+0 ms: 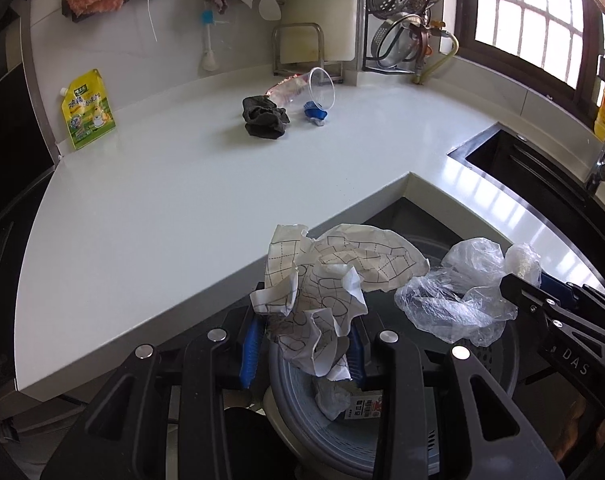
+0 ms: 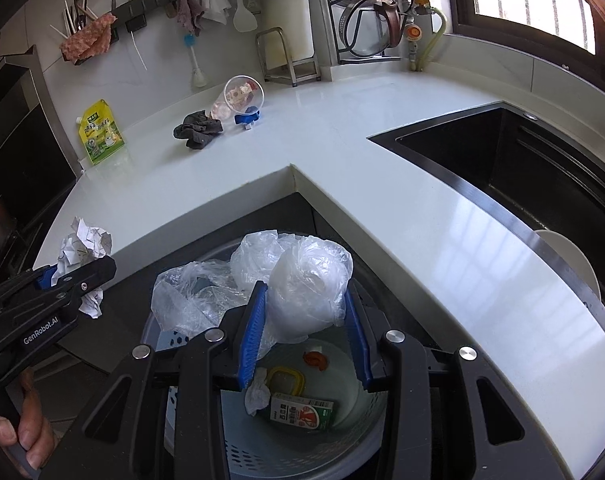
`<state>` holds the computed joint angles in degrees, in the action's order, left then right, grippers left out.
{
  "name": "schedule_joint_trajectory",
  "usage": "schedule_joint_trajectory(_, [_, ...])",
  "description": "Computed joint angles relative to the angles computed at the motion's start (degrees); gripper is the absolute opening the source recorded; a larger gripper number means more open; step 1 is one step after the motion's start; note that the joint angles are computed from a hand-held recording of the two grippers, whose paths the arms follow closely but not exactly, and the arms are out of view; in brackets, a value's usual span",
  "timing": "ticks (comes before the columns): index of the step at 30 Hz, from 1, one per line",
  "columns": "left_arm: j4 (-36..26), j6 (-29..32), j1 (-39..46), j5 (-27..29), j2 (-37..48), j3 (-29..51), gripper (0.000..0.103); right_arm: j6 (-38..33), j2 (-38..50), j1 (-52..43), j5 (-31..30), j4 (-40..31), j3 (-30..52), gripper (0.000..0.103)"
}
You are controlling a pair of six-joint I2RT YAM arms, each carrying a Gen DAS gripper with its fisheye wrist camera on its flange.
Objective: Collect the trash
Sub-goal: 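Carry the paper and plastic bag with both tools over the grey basket, then open both tools to drop the paper and bag into the basket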
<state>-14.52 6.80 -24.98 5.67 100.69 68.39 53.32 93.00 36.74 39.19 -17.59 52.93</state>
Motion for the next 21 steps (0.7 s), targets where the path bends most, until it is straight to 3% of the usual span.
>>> schedule_joint_trajectory(10, [1.5,0.0,-1.6,-1.1,-1.7,-6.5,0.035,5.7,1.7,4.6,3.8,-2.9,-2.0,0.037])
schedule_joint_trajectory(21, [0.9,-0.5,-3.2,-1.7,0.8,-6.8,0.036,7.7,2.4,5.4,3.6,-2.8,-3.8,0.037])
